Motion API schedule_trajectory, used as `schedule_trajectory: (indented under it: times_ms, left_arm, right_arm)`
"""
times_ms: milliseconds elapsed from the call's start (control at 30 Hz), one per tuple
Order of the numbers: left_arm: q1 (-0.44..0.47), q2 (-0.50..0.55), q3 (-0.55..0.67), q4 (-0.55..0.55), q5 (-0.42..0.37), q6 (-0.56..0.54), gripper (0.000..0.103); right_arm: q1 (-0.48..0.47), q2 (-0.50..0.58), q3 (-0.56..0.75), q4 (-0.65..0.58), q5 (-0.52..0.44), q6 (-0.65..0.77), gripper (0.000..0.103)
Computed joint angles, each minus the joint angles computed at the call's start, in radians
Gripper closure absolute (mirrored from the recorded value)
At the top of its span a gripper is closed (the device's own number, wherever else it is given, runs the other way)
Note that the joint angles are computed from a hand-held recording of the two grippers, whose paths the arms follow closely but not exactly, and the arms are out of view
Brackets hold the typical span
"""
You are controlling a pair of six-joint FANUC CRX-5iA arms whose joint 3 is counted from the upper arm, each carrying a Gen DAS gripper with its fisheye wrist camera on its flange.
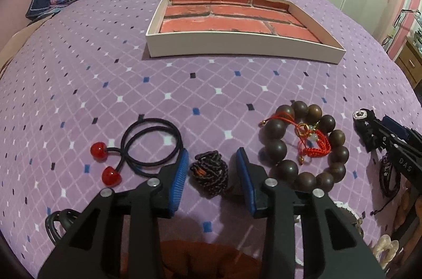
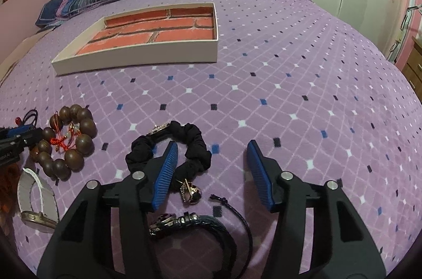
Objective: Organize jewelry
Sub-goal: 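Close the left tool on the braided bracelet while the right tool closes on the black bracelet, then carry both bracelets over the brick-pattern tray and open both tools to drop them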
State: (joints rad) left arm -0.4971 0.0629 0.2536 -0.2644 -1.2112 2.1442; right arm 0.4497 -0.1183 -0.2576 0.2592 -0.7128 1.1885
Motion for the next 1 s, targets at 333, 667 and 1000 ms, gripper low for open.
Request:
schedule_trajectory:
  times_ms: [333, 667, 1000]
  left_arm:
    - [0.016, -0.034, -0.042, 0.032, 0.04, -0.003, 0.079]
    - [0.017, -0.1, -0.065, 0.058, 0.096, -0.051, 0.08]
    - [0.064, -0.071, 0.06, 0.052, 0.104, -0.168, 0.08]
  right_arm:
    - [0.018, -0.007, -0.006, -0.018, 0.01, 0.066, 0.091]
    - [0.022, -0.04, -0.011, -0.036, 0.036, 0.067, 0.092]
    - [0.047, -0.007, 0.048, 0.049, 0.076, 0.008, 0.092]
